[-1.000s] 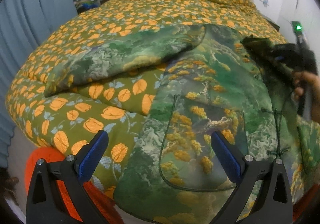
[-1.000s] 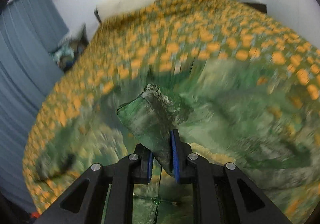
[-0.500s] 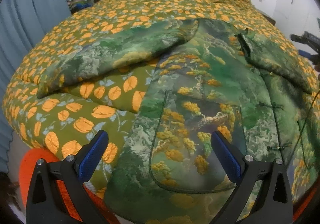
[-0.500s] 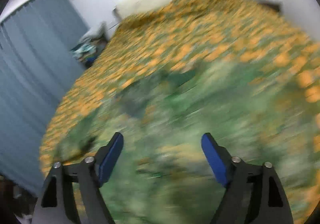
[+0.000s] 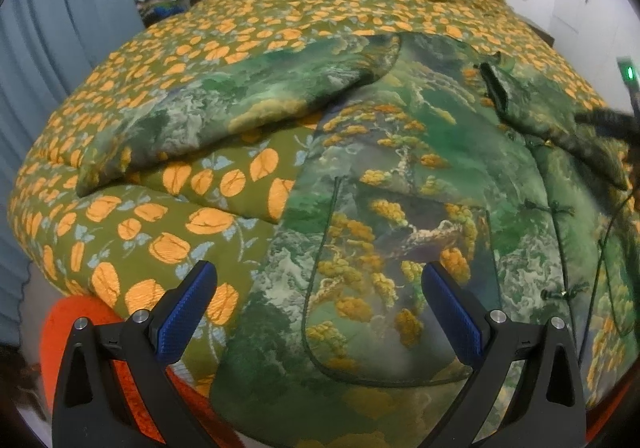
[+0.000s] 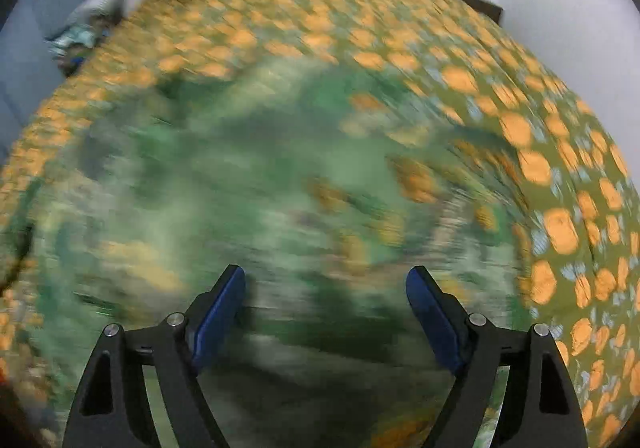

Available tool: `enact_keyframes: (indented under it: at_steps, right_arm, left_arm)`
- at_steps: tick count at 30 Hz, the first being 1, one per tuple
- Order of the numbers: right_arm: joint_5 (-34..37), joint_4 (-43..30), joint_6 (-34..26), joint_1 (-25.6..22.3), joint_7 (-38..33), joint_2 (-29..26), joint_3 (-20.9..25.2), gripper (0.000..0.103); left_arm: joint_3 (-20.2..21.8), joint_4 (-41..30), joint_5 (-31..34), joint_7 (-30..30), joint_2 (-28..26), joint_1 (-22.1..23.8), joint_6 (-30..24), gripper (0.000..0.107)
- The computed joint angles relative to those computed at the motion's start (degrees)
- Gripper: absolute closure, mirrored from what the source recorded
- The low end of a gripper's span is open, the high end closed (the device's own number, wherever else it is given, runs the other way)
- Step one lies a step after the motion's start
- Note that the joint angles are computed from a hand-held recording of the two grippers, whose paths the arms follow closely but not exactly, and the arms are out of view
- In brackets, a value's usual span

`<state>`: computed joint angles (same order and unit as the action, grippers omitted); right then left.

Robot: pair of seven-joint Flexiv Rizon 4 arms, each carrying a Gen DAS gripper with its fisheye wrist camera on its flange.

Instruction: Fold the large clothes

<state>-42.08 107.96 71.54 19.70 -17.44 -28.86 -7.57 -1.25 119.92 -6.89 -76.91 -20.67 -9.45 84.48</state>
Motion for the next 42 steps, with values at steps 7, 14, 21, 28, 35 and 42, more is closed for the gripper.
enact_keyframes:
  at_steps: [7,14,21,28,35,42]
  right_arm:
    - [6.21,-13.84,-3.48,-0.28,-6.79,-10.28,6.31,0.020]
    - [11.15,-13.83,-6.46,4.29,-10.33,-10.31,4.91,0.020]
    - [-5.23,4.67,11.94,13.50,-0.05,5.96,-3.80,0.020]
    - [-35.38,12.52,20.85,20.26,26.58,15.64,-10.78,0.020]
    - [-46.95,13.21,21.78,17.00,45.36,14.81,-5.73,0.020]
    - [-27.66,12.97,16.06,13.08,27.87,12.35,5.11,0.020]
  left_arm:
    - [1.08,0.30,1.63,0.24,0.64,-0.70,-0.89,0.005]
    - [-2.13,1.17,-2.53,2.54,1.84,3.79,-1.32,0.005]
    - [-14.75,-0.11,-22.83,18.75,2.65,16.58,-1.34,0.005]
    - [-6.57,-15.96,-29.91,15.19,-5.57,19.82,-18.82,0.005]
    - [3.80,-38.66,-17.11,2.80,-20.37,19.99,-30.23,0.005]
    - [-1.06,-46.44,-18.06,-0.59,-28.29,24.23,-39.04,0.010]
